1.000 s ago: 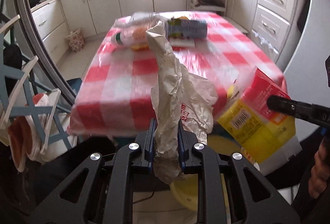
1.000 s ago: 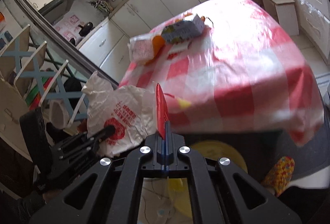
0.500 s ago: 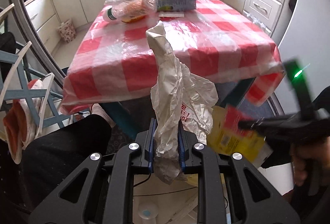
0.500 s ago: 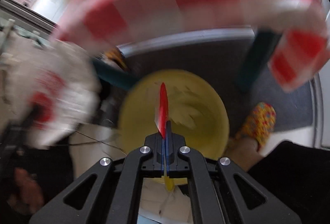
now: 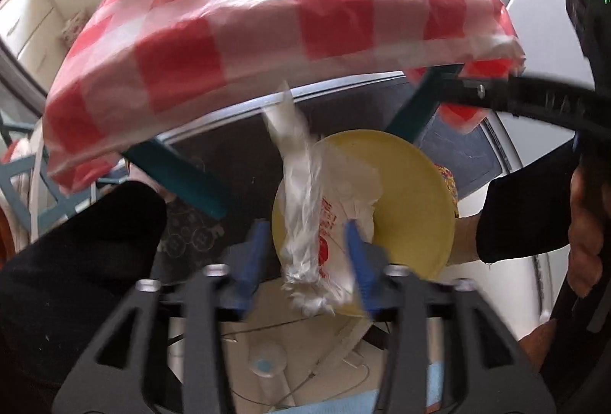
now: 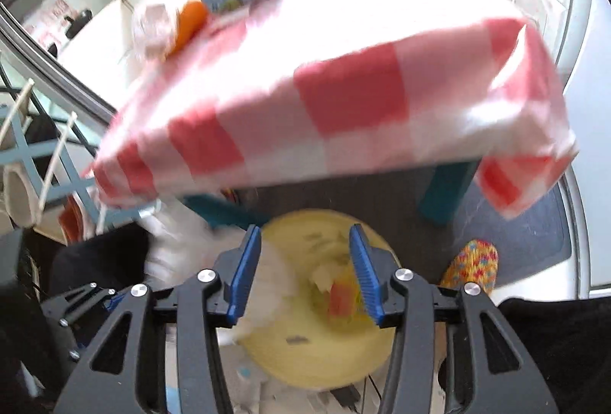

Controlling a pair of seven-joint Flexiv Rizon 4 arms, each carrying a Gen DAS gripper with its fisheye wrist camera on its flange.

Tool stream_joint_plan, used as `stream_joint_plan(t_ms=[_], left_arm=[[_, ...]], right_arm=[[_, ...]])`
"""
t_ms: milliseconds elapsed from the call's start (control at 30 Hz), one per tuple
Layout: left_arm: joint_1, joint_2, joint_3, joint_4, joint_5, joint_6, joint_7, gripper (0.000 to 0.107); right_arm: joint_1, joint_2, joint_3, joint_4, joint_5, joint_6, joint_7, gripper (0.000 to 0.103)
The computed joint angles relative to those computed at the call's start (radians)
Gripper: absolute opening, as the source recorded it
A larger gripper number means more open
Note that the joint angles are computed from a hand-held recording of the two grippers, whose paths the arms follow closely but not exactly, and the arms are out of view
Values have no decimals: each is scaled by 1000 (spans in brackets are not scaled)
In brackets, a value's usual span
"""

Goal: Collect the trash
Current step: 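Carry the plastic bag and yellow package down and drop them into the yellow bucket, then grasp the clear plastic bottle on the table with the left tool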

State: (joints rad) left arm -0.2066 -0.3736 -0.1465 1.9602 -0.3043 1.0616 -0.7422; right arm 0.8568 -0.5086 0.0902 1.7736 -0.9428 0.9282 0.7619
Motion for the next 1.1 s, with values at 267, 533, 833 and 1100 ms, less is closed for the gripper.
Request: stream_joint_plan(t_ms=[267, 533, 833, 1100], left_arm=[[41, 35, -80, 78, -193, 147, 116, 63], [75, 24, -127, 73, -370, 261, 100, 74], [142, -49, -130, -150, -634, -97, -37, 87], [120, -307, -112, -569, -624, -285, -548, 89]], right_arm=[[-3, 6, -24, 19, -99, 27, 89, 51], [-6, -1, -19, 2, -129, 18, 84, 53], [-5, -20, -21, -40, -142, 20, 21, 58], [-7, -44, -46, -62, -151, 80, 17, 58]])
